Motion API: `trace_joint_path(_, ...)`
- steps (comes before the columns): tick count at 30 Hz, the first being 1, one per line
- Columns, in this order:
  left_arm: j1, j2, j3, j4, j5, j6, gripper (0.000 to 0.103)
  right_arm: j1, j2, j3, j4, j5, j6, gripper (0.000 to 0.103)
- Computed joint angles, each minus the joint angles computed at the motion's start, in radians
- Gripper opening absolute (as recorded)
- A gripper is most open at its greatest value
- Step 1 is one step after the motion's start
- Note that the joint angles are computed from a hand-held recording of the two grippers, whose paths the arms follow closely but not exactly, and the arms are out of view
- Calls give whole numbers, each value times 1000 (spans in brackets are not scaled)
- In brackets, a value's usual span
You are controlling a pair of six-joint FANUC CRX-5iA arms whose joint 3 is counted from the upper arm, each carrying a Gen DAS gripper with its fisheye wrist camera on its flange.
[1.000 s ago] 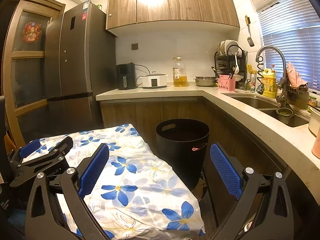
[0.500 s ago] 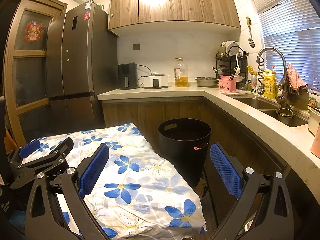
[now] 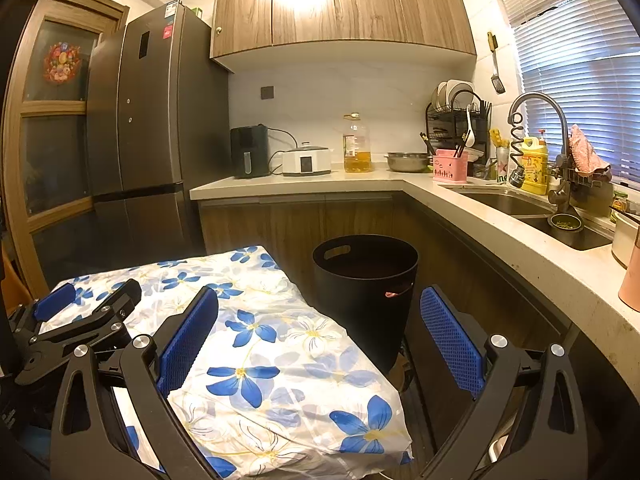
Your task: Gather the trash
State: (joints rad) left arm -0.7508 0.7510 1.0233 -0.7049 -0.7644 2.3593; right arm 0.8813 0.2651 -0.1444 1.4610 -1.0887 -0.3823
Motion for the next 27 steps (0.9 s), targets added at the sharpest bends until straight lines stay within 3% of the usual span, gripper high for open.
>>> trace_joint_path(27,0,-1,-3,0,2,0,97,11,9,14,-12,-23,5,97)
